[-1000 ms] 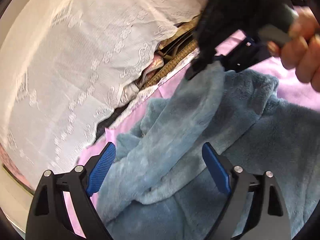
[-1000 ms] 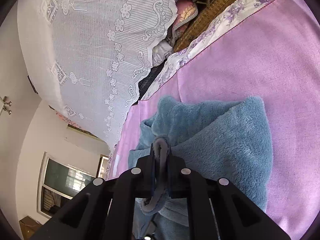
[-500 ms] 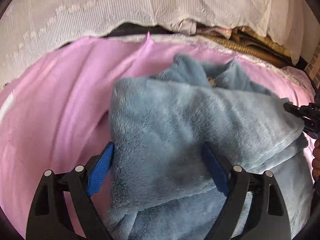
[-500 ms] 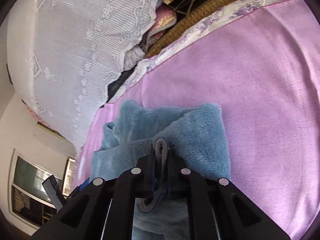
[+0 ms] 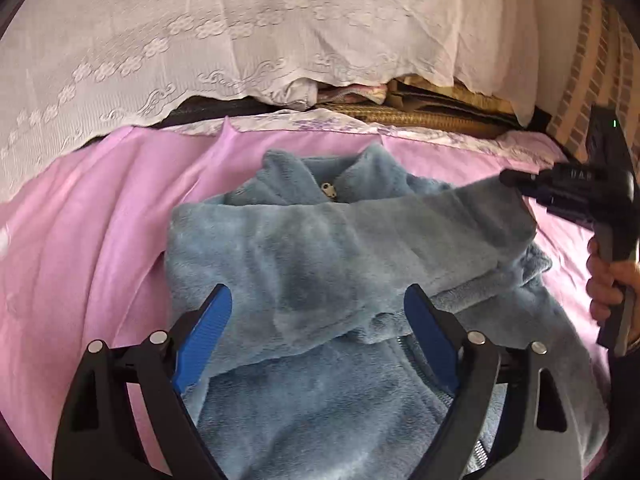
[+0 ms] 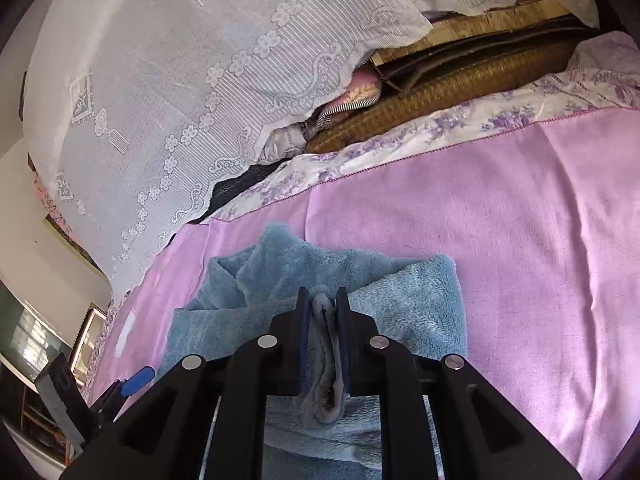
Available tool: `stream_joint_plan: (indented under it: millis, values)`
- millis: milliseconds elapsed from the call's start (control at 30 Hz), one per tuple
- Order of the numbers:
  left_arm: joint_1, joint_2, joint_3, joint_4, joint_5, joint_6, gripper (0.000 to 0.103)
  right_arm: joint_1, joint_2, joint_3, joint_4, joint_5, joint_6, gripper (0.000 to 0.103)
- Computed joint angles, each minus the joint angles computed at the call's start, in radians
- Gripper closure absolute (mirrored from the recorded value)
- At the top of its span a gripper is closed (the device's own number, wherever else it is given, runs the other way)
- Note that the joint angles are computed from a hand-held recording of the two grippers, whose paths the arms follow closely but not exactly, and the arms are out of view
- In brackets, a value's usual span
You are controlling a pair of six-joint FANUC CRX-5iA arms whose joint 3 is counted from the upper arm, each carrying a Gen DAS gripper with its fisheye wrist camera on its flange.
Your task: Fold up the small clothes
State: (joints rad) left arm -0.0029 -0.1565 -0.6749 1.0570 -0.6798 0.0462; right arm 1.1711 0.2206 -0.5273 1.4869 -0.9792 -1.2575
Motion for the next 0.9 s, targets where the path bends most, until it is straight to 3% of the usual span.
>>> stream_joint_plan:
  millis: [100, 200, 300, 367, 433, 500, 533, 600, 667, 733, 767, 833, 900]
  values:
    - [-0.080, -0.018, -0.028, -0.070, 0.171, 0.024, 0.016, 0.021, 0.015, 0.027, -0.024, -0.040, 0.023, 0.088]
    - [-0.062, 0.018, 0.022, -0.211, 0.136, 0.151, 0.016, 0.044, 0.027, 0.051, -0.057, -0.090, 0.057, 0.088]
    - [-0.069, 0.012, 0.017, -0.228, 0.175, 0.179, 0.010, 0.033, 0.028, 0.054, -0.029, -0.045, 0.065, 0.087]
    - [-0.069, 0.013, 0.018, -0.242, 0.192, 0.206, 0.008, 0.029, 0.040, 0.068, -0.032, -0.020, 0.085, 0.080]
    - [-0.067, 0.006, 0.010, -0.225, 0.210, 0.209, 0.008, 0.005, 0.043, 0.067, -0.025, 0.067, 0.089, 0.073]
    - [-0.056, 0.009, 0.023, -0.271, 0.225, 0.289, 0.008, 0.013, 0.060, 0.084, -0.126, 0.079, 0.110, 0.071]
    - [-0.040, 0.019, 0.044, -0.314, 0.206, 0.351, 0.008, 0.024, 0.070, 0.094, -0.193, 0.055, 0.131, 0.074]
    - [0.001, 0.046, 0.091, -0.373, 0.122, 0.442, 0.007, 0.046, 0.077, 0.095, -0.283, -0.014, 0.159, 0.090]
    - [0.029, 0.051, 0.106, -0.408, 0.088, 0.496, 0.007, 0.055, 0.032, 0.014, -0.244, -0.033, 0.009, 0.080]
    - [0.044, 0.036, 0.121, -0.530, 0.116, 0.628, 0.007, 0.070, -0.012, -0.049, -0.223, -0.044, -0.118, 0.084]
    - [0.058, 0.036, 0.129, -0.567, 0.111, 0.671, 0.007, 0.094, -0.010, -0.040, -0.262, -0.093, -0.103, 0.080]
    - [0.111, 0.055, 0.142, -0.508, 0.011, 0.636, 0.007, 0.124, -0.005, -0.030, -0.277, -0.155, -0.091, 0.080]
    - [0.151, 0.043, 0.114, -0.395, -0.034, 0.570, 0.008, 0.117, -0.012, -0.047, -0.186, -0.142, -0.127, 0.080]
